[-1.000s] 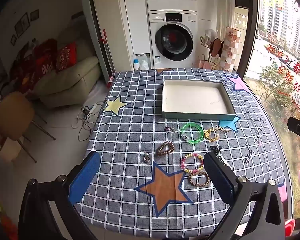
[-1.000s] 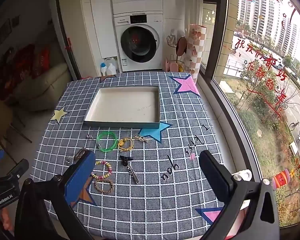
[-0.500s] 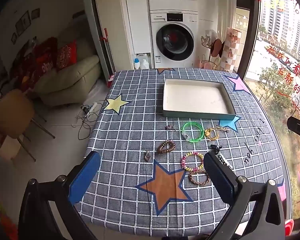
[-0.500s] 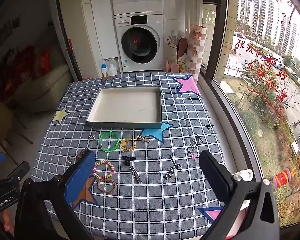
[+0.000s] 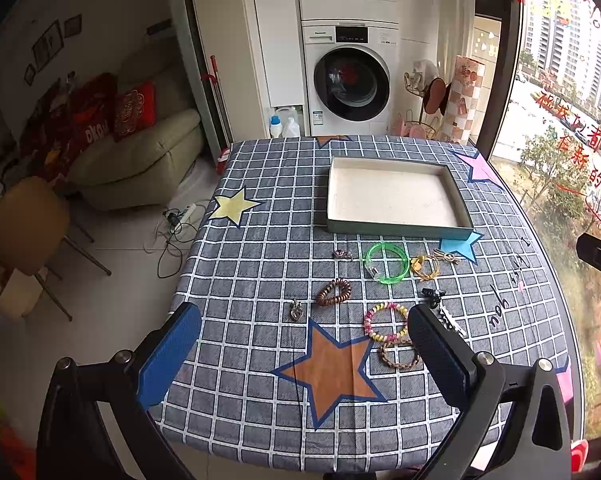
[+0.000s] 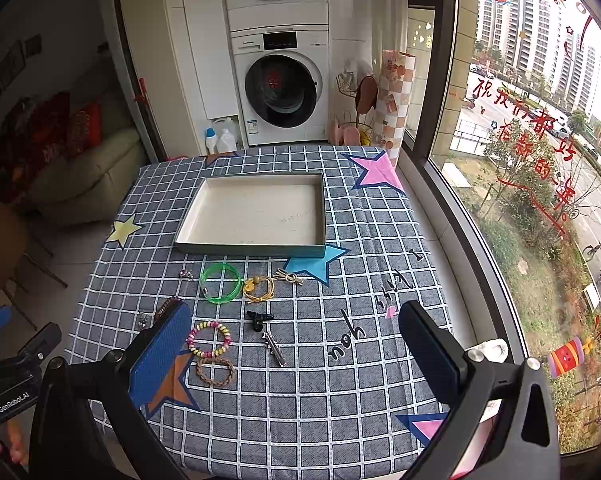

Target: Organize jewelry

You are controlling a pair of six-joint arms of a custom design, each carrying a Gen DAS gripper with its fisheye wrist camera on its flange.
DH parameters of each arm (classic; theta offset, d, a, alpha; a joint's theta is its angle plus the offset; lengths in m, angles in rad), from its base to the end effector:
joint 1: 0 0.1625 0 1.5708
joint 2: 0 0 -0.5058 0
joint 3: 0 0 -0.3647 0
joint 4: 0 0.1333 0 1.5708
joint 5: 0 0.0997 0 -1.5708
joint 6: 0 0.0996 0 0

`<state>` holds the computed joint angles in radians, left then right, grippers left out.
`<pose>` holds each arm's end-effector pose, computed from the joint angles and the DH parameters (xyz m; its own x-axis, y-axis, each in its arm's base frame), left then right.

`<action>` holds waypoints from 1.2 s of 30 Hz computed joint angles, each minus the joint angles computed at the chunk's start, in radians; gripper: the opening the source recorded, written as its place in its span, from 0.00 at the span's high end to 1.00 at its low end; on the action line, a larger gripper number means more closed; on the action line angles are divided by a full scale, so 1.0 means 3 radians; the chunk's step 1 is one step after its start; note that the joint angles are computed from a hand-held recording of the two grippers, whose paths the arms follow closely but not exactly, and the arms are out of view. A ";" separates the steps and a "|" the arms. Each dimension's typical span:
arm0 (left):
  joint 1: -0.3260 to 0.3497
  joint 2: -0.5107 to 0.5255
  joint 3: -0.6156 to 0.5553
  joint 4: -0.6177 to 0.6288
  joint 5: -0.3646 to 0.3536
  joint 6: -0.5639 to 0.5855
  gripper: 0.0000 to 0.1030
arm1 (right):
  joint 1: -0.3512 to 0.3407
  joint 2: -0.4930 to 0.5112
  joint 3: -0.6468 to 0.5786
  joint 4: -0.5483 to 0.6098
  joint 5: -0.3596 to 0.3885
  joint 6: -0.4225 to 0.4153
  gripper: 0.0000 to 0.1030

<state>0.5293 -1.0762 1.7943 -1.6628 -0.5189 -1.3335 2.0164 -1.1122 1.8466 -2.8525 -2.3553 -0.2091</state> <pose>-0.3781 -0.4758 0.2693 -0.6355 -0.2367 -0.7350 0.3479 0.7620 -0.5462 0.3225 -0.5291 0.3633 -0.7033 -0.1338 0.6982 -0.5255 0.7593 -0.3838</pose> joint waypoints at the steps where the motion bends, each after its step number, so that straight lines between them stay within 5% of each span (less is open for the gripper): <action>1: -0.0004 0.0004 0.0003 0.0005 0.0002 -0.0008 0.00 | 0.0002 0.0000 -0.0002 0.0008 -0.0002 0.0009 0.00; 36: -0.0020 0.0019 0.0006 0.0019 0.0002 -0.0056 0.00 | 0.0015 -0.0010 0.0014 -0.0004 0.0022 -0.0004 0.00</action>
<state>0.5233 -1.0706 1.7962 -1.6571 -0.5183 -1.3503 2.0208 -1.1152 1.8508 -2.8537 -2.3487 -0.2102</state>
